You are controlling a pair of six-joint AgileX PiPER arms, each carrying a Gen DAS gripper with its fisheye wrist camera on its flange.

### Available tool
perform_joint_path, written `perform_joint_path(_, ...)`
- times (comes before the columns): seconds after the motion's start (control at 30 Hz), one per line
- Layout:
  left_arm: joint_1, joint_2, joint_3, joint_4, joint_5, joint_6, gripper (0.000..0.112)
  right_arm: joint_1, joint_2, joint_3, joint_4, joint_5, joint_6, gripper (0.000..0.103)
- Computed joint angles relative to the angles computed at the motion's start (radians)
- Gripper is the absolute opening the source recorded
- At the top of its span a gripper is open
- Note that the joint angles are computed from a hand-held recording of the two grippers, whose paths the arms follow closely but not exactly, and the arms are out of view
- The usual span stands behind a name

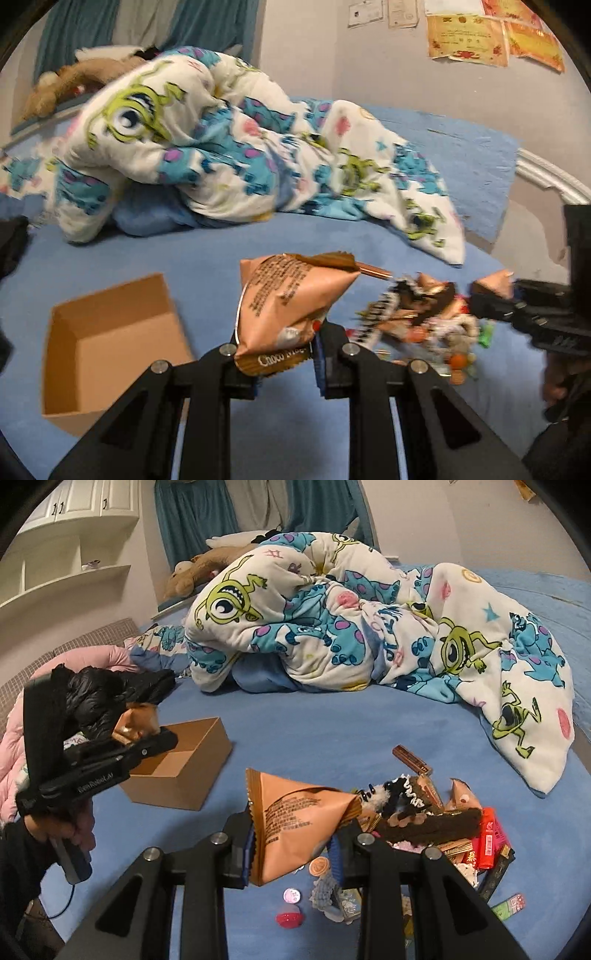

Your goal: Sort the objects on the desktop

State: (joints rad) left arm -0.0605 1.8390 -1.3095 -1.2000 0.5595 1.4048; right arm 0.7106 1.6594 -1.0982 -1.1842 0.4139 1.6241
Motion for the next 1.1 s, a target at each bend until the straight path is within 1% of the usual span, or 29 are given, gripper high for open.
perform_joint_path(0.13,-0.087,0.017,0.075,-0.107,0.029,0.092,0.021,-0.031,-0.029,0.057,-0.038,-0.003,0.055,0.031)
perform_joint_path(0.2,-0.141,0.069,0.092,-0.176,0.045,0.132,0.022,-0.057,-0.061,0.101,-0.061,0.009,0.081,0.031)
perform_joint_path(0.27,-0.186,0.117,0.088,-0.213,0.031,0.147,0.022,-0.099,-0.095,0.145,-0.078,-0.007,0.108,0.031)
perform_joint_path(0.33,-0.228,0.163,0.074,-0.241,0.01,0.157,0.021,-0.129,-0.133,0.195,-0.11,-0.004,0.154,0.031)
perform_joint_path(0.4,-0.253,0.189,0.059,-0.255,-0.005,0.165,0.022,-0.162,-0.155,0.228,-0.129,-0.017,0.186,0.031)
perform_joint_path(0.47,-0.277,0.21,0.04,-0.244,-0.009,0.171,0.039,-0.191,-0.167,0.255,-0.159,-0.039,0.229,0.031)
perform_joint_path(0.5,-0.283,0.214,0.035,-0.239,-0.01,0.17,0.057,-0.2,-0.167,0.263,-0.164,-0.043,0.239,0.031)
perform_joint_path(0.53,-0.288,0.217,0.039,-0.262,-0.013,0.189,0.066,-0.205,-0.168,0.269,-0.172,-0.046,0.249,0.031)
perform_joint_path(0.6,-0.284,0.225,0.035,-0.282,-0.002,0.191,0.07,-0.213,-0.169,0.276,-0.181,-0.054,0.26,0.031)
perform_joint_path(0.67,-0.277,0.236,0.024,-0.244,0.013,0.147,0.074,-0.213,-0.168,0.277,-0.187,-0.055,0.263,0.031)
perform_joint_path(0.77,-0.286,0.215,0.039,-0.179,-0.026,0.124,0.074,-0.213,-0.171,0.283,-0.198,-0.056,0.278,0.031)
perform_joint_path(0.8,-0.291,0.2,0.05,-0.152,-0.043,0.122,0.077,-0.217,-0.173,0.288,-0.205,-0.06,0.287,0.031)
perform_joint_path(0.83,-0.292,0.194,0.05,-0.119,-0.052,0.113,0.086,-0.219,-0.174,0.291,-0.203,-0.06,0.289,0.031)
perform_joint_path(0.87,-0.298,0.192,0.045,-0.065,-0.068,0.085,0.09,-0.218,-0.175,0.293,-0.201,-0.058,0.289,0.031)
perform_joint_path(0.9,-0.304,0.192,0.041,-0.023,-0.086,0.055,0.094,-0.22,-0.176,0.295,-0.203,-0.062,0.293,0.031)
perform_joint_path(0.93,-0.312,0.199,0.028,0.044,-0.112,-0.007,0.094,-0.22,-0.177,0.297,-0.203,-0.062,0.296,0.031)
perform_joint_path(0.97,-0.311,0.215,0.008,0.094,-0.108,-0.061,0.094,-0.215,-0.18,0.299,-0.203,-0.057,0.298,0.031)
perform_joint_path(1.03,-0.294,0.266,-0.055,0.157,-0.055,-0.161,0.093,-0.209,-0.185,0.302,-0.21,-0.052,0.307,0.031)
perform_joint_path(1.1,-0.268,0.307,-0.108,0.143,0.009,-0.206,0.091,-0.205,-0.186,0.301,-0.21,-0.05,0.303,0.031)
